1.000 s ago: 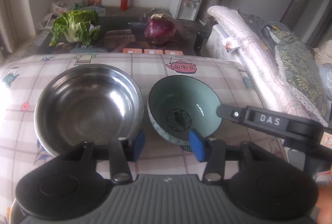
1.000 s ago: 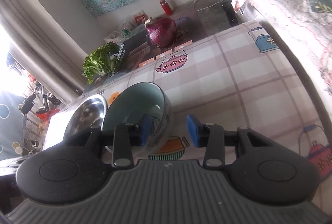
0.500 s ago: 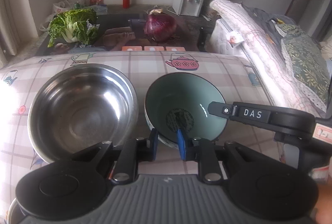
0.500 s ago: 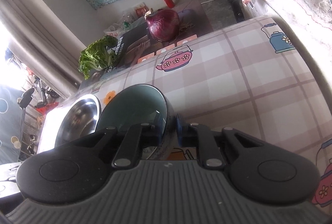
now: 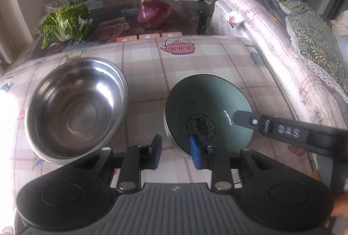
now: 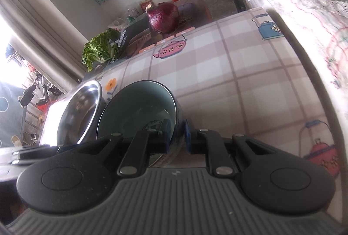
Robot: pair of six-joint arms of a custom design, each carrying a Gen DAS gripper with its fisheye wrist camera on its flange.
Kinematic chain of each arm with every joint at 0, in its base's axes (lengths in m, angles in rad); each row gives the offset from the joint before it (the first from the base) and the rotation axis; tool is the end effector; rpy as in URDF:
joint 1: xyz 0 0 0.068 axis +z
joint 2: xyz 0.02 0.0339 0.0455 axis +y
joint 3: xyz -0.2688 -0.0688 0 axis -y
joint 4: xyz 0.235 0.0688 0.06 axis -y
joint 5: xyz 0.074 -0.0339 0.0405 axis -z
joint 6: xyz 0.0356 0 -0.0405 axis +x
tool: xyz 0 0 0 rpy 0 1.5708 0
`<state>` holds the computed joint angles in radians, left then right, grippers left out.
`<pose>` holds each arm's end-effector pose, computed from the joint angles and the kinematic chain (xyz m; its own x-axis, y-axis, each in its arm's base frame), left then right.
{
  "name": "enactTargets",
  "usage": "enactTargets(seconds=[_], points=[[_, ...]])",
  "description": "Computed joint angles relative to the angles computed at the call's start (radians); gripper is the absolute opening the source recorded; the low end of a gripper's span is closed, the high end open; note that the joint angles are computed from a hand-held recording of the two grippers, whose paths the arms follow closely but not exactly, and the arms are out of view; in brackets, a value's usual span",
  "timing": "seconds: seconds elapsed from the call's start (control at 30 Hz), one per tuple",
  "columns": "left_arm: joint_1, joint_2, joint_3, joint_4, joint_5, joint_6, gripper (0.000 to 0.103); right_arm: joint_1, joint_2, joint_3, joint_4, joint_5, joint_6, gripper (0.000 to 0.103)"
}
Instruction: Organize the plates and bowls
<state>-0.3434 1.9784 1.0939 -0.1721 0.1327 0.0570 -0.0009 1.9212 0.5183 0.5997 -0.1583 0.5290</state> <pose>0.3521 -0.1309 0.1213 -0.7960 0.3446 -0.4976 0.4411 0.8932 -0.0870 0.2865 0.0054 0.0658 -0.6760 0.4990 -0.5422 0.2694 0.8523 0.4484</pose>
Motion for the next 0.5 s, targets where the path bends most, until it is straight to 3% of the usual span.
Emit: enactTargets(seconds=[0.27,0.5], points=[[-0.033,0.06,0.039,-0.008,-0.045,0.001,0.026,-0.013,-0.002,-0.02,0.025,-0.015,0.002,0.014],[-0.02,-0.003,-0.013,-0.02,0.002,0.041,0.028,-0.016,0.0,-0.028,0.034,-0.018,-0.005,0.012]])
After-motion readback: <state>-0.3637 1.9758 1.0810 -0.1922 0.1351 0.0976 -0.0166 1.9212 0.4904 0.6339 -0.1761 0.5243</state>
